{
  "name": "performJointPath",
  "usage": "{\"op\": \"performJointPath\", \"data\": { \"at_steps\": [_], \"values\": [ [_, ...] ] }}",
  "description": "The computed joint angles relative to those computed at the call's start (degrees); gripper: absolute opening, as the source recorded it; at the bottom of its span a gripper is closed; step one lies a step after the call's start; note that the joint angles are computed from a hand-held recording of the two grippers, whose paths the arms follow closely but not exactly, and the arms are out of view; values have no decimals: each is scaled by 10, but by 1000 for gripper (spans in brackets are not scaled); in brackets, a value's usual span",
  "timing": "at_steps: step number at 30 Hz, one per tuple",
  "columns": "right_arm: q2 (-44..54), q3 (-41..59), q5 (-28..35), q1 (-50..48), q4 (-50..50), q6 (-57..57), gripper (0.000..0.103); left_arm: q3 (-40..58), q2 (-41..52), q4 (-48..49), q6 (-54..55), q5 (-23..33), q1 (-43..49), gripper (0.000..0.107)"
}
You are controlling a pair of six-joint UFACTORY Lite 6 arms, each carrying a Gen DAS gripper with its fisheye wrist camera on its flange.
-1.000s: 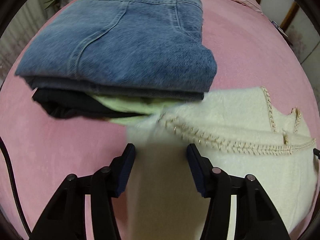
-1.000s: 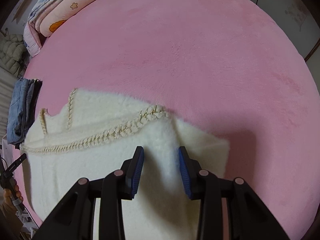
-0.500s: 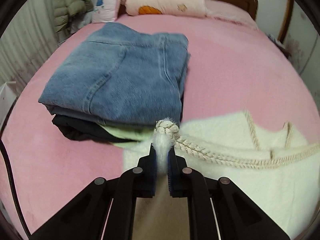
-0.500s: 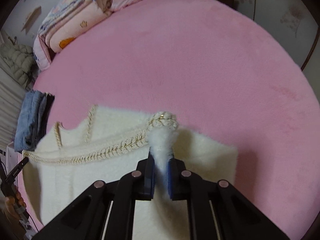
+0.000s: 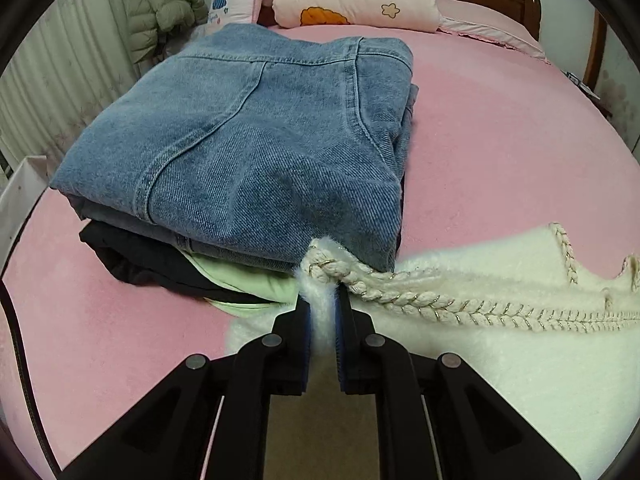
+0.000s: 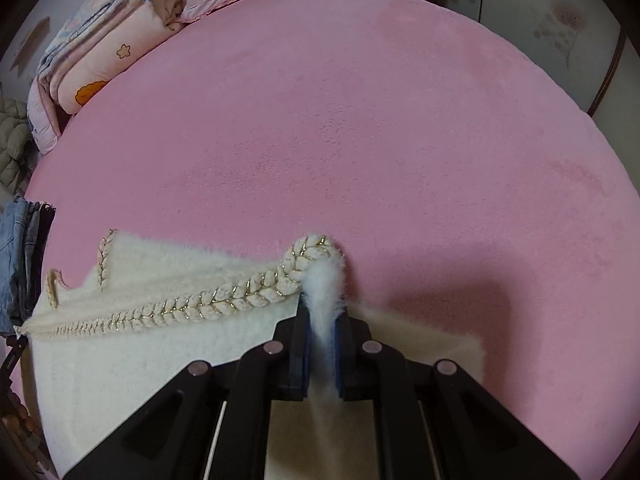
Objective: Fold large clothes
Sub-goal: 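Release the hem with both tools and pull them back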
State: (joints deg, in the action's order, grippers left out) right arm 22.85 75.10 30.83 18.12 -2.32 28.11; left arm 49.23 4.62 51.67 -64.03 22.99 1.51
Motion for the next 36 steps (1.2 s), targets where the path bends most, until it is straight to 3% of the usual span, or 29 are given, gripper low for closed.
{"op": "performJointPath", "data": {
  "at_steps": [2,4,6,10,12,16,19,22,26,28,29,32,34,36],
  "values": [
    [-6,17,27,6,-13,10,14,7,-6,-30,38,17,-1,17],
    [-15,40,69,14,-40,38,17,29,-10,-89,106,55,-2,47],
    [-33,57,107,36,-86,87,17,29,-47,-161,183,62,6,70],
    [-117,41,124,99,-118,150,22,0,-177,-217,197,112,-49,81],
    [-152,24,105,157,-121,191,35,-18,-236,-221,145,149,-112,87],
    [-122,51,75,275,-54,198,35,-50,-273,-192,-21,222,-280,88],
    [-55,91,51,357,-81,212,35,-85,-258,-173,-131,238,-374,88],
    [-8,107,44,379,-85,202,35,-119,-217,-167,-201,239,-425,88],
    [-61,-11,-9,359,-115,224,33,-178,-235,-123,-205,216,-424,95],
    [-105,-60,29,352,-197,276,16,-195,-260,-100,-176,234,-403,97],
    [-134,-94,31,343,-217,283,0,-200,-266,-92,-161,237,-383,97],
    [-221,-197,101,290,-293,338,1,-247,-333,-108,-65,221,-270,97],
    [-318,-291,62,210,-256,291,0,-280,-388,-123,13,197,-196,98],
    [-387,-343,45,144,-200,202,0,-298,-415,-107,38,214,-182,103]
  ]
}}
